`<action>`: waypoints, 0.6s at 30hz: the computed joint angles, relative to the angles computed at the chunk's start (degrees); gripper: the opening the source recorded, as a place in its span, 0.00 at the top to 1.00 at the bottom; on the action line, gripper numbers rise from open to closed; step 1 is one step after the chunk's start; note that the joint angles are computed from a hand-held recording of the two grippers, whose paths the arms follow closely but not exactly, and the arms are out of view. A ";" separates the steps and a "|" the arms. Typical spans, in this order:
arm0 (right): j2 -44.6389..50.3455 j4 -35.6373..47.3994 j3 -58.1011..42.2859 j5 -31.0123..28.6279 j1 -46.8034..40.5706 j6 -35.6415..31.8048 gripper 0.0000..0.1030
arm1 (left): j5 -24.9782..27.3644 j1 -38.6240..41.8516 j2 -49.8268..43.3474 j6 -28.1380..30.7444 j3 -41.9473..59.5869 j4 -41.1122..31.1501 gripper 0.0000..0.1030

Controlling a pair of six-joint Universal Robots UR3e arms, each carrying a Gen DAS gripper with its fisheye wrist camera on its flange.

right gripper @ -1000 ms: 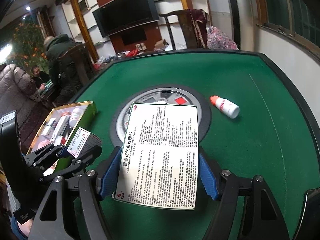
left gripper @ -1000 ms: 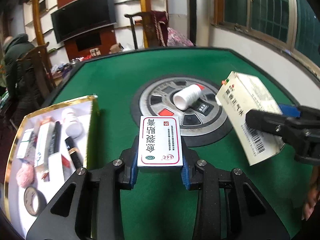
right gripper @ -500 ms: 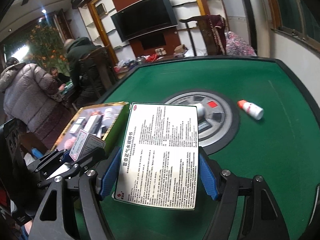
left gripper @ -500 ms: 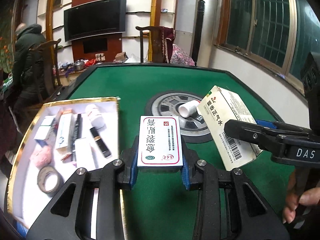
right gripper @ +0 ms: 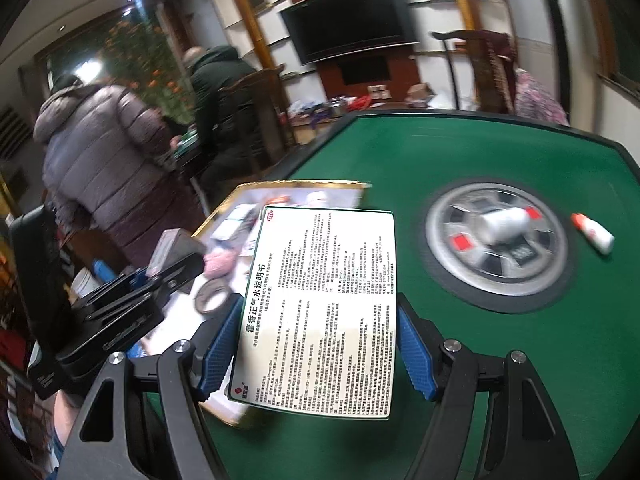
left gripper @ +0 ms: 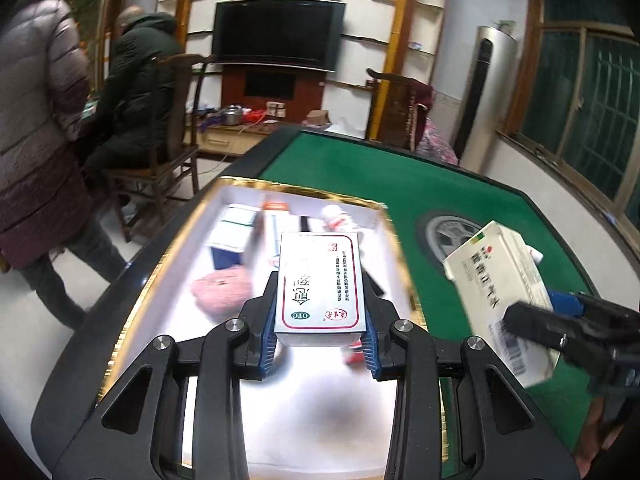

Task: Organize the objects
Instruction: 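Lift and carry the small box and large cream box over the tray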

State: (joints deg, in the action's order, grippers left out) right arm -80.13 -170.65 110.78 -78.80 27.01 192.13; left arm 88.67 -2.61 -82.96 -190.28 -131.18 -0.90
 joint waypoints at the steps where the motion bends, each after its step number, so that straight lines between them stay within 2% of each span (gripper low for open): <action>1: 1.42 0.43 -1.77 -0.54 1.21 0.19 0.30 | -1.02 1.66 1.00 0.23 -1.31 0.36 0.67; 9: 11.62 5.36 -16.31 -4.40 8.89 1.70 0.30 | -6.54 10.39 6.70 2.77 -7.35 0.07 0.67; 18: 16.27 7.72 -21.27 -5.06 10.56 2.96 0.30 | -12.00 18.24 8.82 6.76 -10.99 -1.40 0.67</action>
